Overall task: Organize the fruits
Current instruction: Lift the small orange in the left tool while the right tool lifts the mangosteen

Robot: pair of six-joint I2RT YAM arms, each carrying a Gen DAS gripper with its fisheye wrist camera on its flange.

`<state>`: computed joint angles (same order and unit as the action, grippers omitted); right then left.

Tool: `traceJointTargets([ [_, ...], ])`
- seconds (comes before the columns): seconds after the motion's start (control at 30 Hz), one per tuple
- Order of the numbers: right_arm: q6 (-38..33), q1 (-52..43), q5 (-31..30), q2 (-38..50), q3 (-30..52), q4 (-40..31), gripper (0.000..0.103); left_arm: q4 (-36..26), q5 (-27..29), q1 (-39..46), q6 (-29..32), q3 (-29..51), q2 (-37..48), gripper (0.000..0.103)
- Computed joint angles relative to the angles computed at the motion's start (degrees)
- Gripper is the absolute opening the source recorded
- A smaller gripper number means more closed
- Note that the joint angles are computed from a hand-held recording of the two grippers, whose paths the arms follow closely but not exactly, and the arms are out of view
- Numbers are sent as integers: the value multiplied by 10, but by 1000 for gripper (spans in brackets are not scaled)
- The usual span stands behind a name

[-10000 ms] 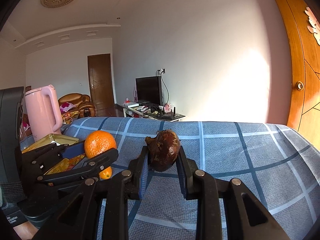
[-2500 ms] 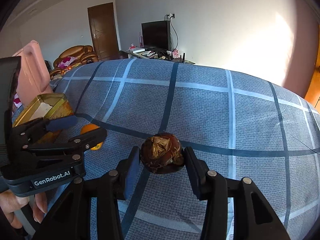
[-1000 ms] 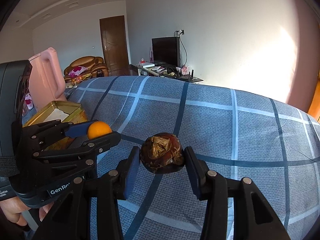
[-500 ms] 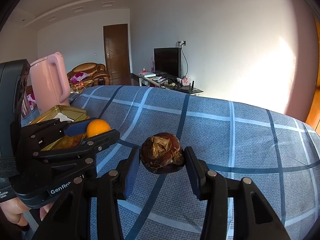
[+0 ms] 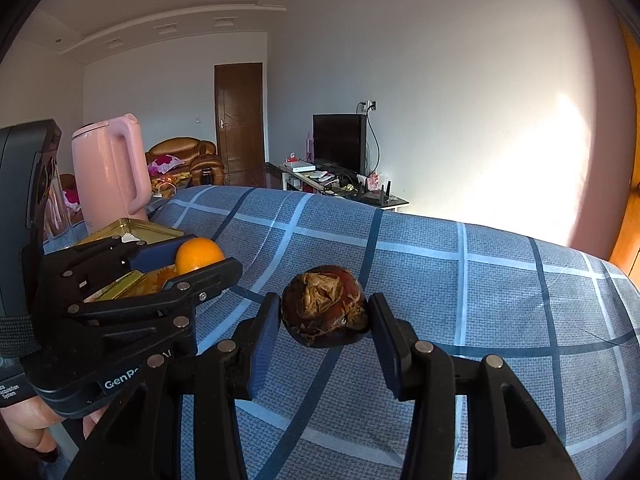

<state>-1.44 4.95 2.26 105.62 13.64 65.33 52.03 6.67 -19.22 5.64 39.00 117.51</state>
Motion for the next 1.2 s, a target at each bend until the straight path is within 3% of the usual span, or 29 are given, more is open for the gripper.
traceJointTargets([
  [0.6, 1, 22, 24, -7, -54, 75, 47, 35, 8, -1, 13, -45, -19, 44],
  [1.2, 12, 62, 60, -35, -94, 90, 47, 33, 67, 48, 23, -129, -87, 44],
])
